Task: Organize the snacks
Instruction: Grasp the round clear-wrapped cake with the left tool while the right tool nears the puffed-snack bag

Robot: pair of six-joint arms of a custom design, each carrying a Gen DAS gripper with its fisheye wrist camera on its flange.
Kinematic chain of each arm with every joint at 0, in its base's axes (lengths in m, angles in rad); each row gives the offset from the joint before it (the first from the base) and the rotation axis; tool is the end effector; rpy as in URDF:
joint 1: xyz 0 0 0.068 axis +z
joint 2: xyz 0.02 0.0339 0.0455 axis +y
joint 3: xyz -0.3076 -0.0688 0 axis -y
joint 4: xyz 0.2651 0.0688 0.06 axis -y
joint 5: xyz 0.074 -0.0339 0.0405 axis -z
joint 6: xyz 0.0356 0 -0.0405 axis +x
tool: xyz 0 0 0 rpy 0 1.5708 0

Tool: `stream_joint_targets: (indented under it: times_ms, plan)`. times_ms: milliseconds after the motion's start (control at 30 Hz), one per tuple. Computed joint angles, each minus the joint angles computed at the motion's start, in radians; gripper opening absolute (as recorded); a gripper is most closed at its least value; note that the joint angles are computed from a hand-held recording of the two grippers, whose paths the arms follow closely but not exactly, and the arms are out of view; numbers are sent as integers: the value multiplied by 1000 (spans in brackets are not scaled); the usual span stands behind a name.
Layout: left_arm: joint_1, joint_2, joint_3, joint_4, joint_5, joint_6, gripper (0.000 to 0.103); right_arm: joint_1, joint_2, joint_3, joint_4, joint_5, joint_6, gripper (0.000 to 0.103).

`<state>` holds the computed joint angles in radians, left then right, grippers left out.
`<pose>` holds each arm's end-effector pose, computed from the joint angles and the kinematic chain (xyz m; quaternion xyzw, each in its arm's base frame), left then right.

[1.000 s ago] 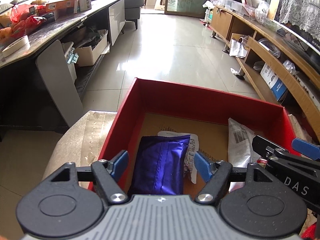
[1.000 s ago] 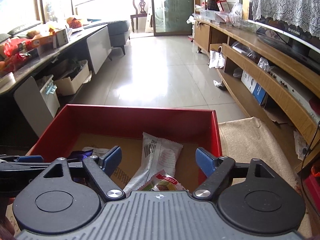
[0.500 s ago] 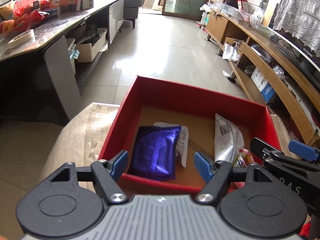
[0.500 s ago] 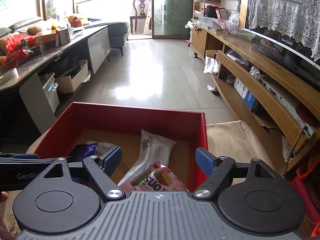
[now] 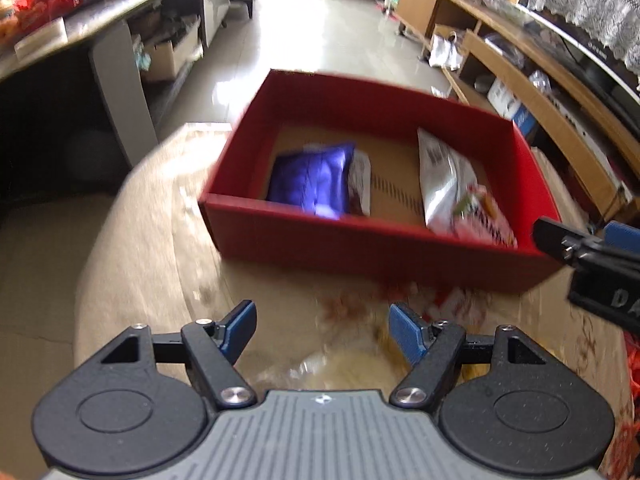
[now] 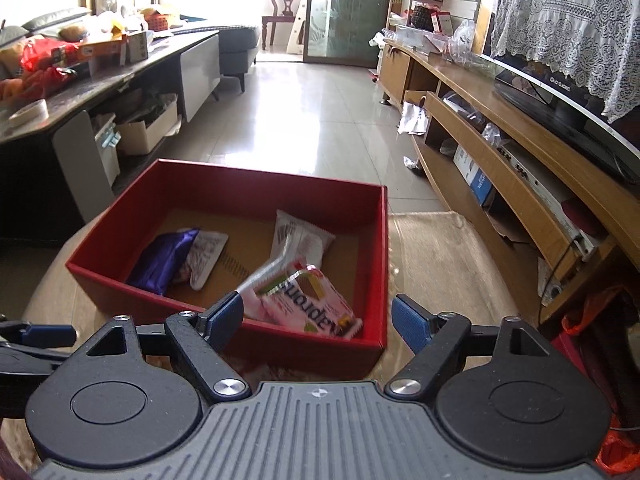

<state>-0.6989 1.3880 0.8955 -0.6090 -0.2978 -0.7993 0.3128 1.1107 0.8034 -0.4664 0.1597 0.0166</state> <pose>0.2172 -0.1689 0.2471 -0.0827 0.9589 -0.0509 0.2666 0.2228 0.0661 0.2898 -0.1049 0.9132 -0.0091 0.3937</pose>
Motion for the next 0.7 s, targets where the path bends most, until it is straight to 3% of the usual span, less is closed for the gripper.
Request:
stream_joint_targets:
  times_ms: [133, 300, 700]
  plan:
    - [-14, -8, -28, 9, 65, -50, 70, -13, -43, -11, -53, -2, -1, 86]
    - [-35, 18, -33, 13, 74, -97, 77, -41, -119, -30, -122, -3, -23, 87]
    - [-68, 84, -40, 24, 57, -52, 86, -243, -176, -60, -228, -152, -93, 87]
